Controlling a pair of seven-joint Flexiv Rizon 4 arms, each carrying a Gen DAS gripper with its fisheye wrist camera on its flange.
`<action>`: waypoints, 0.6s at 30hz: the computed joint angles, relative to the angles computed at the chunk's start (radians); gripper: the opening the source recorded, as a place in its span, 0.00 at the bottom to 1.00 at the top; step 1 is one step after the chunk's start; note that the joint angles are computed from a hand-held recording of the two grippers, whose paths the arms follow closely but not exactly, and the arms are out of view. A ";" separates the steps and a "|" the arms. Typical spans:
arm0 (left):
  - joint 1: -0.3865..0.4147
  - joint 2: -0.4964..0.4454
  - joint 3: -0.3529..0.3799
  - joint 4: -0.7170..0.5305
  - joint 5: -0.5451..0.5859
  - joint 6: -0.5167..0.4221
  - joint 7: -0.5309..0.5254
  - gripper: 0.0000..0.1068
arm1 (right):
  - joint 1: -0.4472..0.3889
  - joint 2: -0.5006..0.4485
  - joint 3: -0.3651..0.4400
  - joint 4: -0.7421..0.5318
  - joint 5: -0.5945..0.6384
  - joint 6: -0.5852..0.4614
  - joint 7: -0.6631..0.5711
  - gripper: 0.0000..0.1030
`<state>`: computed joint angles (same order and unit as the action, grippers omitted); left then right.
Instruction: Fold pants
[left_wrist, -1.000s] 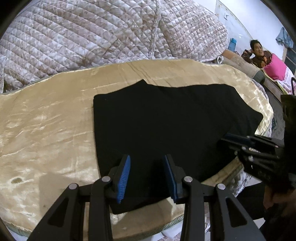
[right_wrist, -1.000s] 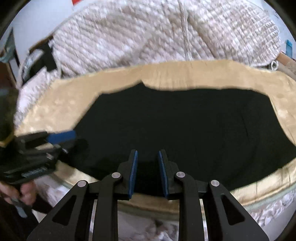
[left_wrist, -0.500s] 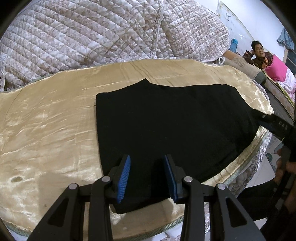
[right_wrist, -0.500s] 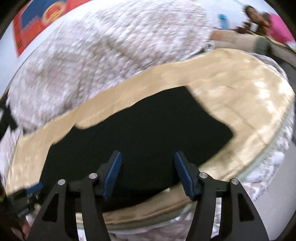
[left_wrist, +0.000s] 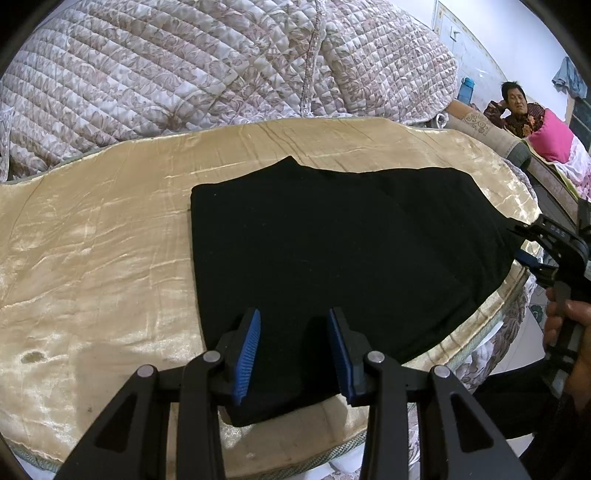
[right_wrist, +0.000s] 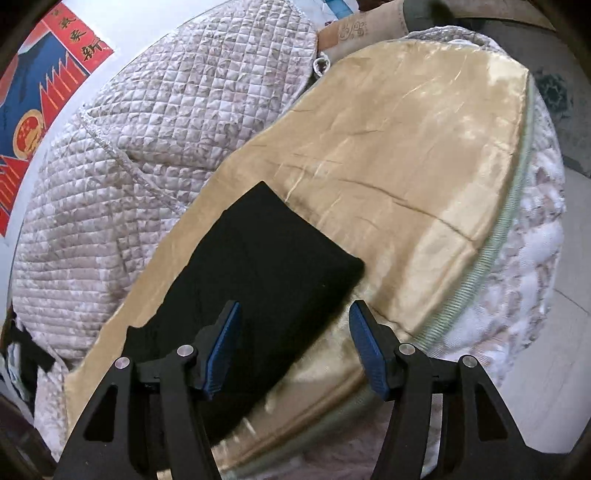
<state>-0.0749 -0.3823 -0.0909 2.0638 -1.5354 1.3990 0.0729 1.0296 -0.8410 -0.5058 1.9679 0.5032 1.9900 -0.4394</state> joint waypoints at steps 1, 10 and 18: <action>0.000 0.000 0.000 0.000 0.000 -0.001 -0.001 0.38 | -0.024 -0.008 0.019 -0.015 -0.002 0.013 0.008 0.59; -0.001 -0.002 0.001 -0.001 -0.007 -0.007 -0.003 0.38 | -0.016 -0.030 0.016 -0.057 0.085 0.107 -0.039 0.59; 0.006 -0.001 0.001 -0.004 0.000 -0.009 -0.024 0.38 | -0.206 -0.001 0.170 -0.146 -0.070 -0.013 -0.072 0.36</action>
<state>-0.0691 -0.3830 -0.0895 2.0596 -1.5352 1.3904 0.0487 0.8239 -0.8416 -0.3359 1.8220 0.4335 1.9772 -0.5113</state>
